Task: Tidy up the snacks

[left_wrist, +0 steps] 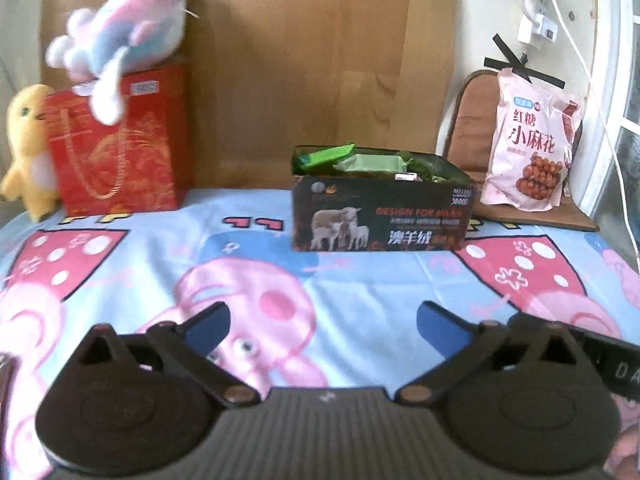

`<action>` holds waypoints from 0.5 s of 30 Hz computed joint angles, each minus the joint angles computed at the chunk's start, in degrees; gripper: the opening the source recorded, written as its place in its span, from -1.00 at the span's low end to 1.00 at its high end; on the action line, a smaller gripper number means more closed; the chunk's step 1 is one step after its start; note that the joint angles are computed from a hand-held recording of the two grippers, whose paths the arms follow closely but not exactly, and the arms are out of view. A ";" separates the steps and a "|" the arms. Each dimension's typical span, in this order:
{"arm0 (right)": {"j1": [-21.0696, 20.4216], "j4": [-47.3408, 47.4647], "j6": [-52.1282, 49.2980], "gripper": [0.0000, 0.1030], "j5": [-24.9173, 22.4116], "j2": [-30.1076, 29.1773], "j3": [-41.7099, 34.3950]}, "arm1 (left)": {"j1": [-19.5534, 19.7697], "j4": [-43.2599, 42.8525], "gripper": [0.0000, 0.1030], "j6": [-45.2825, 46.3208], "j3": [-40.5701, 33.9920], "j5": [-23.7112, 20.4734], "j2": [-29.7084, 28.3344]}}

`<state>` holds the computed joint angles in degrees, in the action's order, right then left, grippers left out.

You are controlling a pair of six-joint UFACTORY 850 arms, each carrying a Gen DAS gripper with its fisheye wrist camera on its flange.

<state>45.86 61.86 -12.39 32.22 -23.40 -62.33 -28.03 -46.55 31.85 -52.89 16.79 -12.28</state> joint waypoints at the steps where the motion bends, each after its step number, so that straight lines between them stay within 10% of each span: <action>1: 0.46 0.27 -0.17 0.35 0.32 0.35 0.41 | -0.38 -1.87 0.99 1.49 0.85 0.38 0.76; 15: 6.25 1.69 2.44 0.79 6.31 7.59 8.18 | -7.47 -15.19 1.00 12.76 12.09 8.05 12.43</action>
